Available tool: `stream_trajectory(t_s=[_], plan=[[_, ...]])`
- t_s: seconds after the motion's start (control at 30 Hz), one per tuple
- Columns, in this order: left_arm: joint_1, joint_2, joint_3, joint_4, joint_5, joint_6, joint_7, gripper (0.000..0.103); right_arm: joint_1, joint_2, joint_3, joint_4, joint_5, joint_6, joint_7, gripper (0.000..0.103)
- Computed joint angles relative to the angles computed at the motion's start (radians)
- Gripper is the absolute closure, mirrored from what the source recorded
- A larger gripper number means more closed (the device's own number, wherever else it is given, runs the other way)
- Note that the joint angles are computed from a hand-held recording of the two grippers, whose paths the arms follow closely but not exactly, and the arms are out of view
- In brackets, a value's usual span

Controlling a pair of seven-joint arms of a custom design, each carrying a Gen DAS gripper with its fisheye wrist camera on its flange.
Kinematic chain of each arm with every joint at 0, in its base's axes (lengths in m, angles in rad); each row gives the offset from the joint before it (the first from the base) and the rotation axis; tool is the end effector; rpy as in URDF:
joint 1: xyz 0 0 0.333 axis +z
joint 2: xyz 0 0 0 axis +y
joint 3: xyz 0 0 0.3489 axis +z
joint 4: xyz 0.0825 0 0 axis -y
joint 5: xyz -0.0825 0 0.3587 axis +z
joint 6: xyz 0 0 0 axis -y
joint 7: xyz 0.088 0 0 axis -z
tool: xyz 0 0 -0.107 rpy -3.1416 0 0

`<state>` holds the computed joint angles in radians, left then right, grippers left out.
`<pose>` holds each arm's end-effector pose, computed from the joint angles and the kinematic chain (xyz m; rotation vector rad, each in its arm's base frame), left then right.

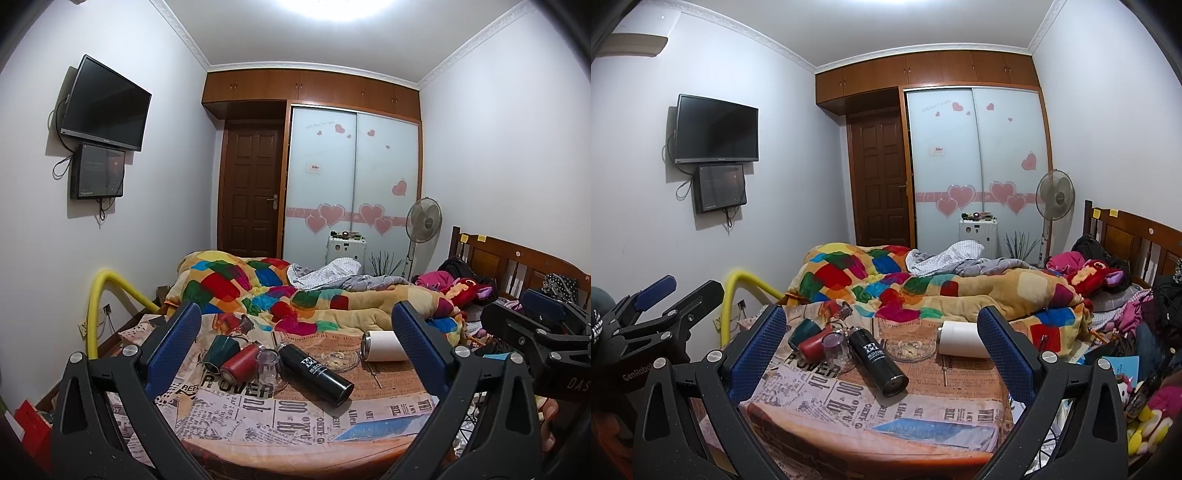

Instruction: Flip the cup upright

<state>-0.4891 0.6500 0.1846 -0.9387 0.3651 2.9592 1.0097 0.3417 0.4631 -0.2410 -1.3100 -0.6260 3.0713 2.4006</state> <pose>0.6908 -0.3145 0.6987 -1.2563 1.5039 -1.3434 0.7016 0.1713 0.6595 -1.3469 1.3859 -0.9928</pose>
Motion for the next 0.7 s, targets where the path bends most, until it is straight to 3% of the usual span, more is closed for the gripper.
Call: stream_trajectory(t_s=[0.7], plan=[[0.005,0.021,-0.014,0.039,-0.002,-0.022,0.01,0.0,-0.009,-0.004,0.01,-0.002,0.012,-0.005,-0.015,0.0]])
